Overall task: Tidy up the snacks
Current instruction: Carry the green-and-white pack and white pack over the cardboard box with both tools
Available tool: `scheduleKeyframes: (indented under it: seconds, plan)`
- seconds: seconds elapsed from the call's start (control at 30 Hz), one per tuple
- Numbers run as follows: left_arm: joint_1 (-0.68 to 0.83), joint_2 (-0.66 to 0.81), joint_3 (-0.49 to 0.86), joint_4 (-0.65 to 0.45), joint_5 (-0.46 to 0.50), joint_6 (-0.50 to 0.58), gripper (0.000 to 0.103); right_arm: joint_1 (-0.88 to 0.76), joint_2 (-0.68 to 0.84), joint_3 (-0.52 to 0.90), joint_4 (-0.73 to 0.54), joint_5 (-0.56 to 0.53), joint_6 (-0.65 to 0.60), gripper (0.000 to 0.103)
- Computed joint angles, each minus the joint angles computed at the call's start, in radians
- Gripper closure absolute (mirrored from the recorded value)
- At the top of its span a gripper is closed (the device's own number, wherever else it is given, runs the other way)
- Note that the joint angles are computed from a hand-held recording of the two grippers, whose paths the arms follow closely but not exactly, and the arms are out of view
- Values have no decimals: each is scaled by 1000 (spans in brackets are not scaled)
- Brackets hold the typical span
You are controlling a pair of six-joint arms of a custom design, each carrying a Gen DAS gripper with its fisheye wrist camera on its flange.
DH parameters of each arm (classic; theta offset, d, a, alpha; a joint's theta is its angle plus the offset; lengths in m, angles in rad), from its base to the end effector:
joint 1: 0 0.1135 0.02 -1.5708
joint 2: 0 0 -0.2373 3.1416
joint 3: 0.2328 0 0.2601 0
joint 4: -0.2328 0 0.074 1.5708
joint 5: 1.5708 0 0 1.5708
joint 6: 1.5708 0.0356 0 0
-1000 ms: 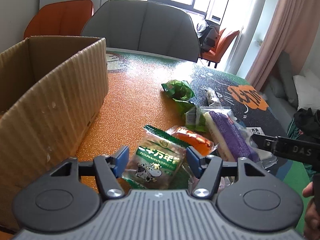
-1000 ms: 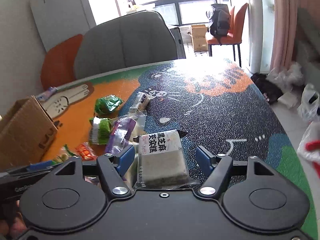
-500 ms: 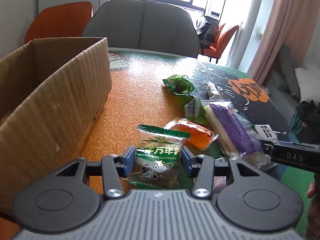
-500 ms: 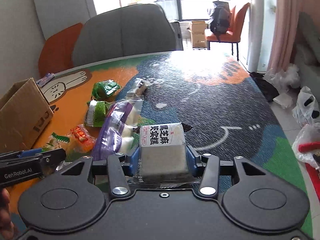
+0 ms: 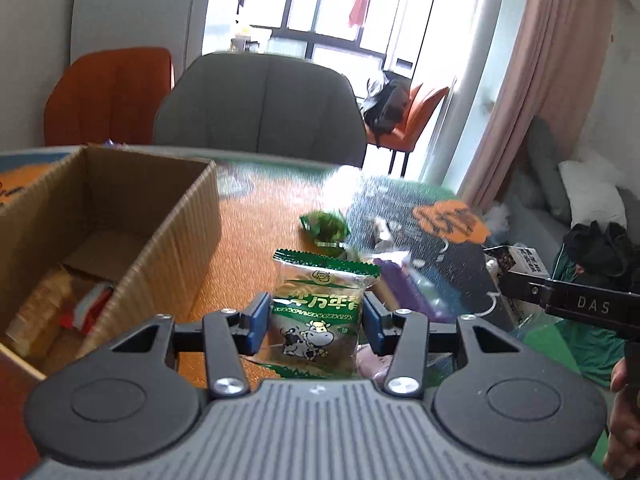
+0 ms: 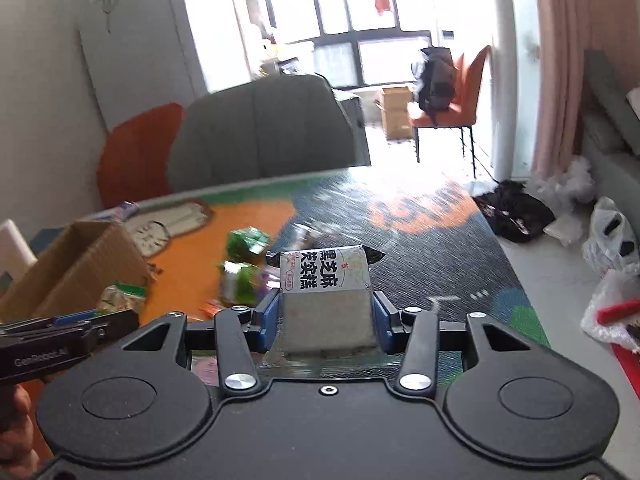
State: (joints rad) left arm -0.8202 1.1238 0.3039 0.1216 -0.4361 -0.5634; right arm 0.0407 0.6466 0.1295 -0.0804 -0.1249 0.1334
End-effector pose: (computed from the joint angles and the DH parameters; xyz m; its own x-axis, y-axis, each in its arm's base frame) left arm 0.1579 -0.1472 0.1151 -0.6069 -0.0590 -0.7926 0.1396 0.9738 -0.1795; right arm 0.1703 0.0114 0.1220 -0.5762 0.1086 -0.8101 -0.0672 0.9815 0.1794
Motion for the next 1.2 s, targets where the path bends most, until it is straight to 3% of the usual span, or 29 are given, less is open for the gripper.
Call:
scheduleKeyframes:
  seconds: [0.13,0.43,0.7,0.87,1.2]
  plan:
    - [-11,-159,-25,-108,-21,-3,56,83,-91,14,-70,35,34,58]
    - [-8,-466,-56,-335,-47,14,56,299,-148,57,-117,176,117,59]
    - [68,-733,-84,-536,-24,43,56,459,-90,98,-81,276,165,59]
    - [173,-864,-100,-632,34,74,56,553,-8,125,-25,341,202,59]
    - [478,-1055,-125,-771,258,191,55,712,210,199,96,434,252,58]
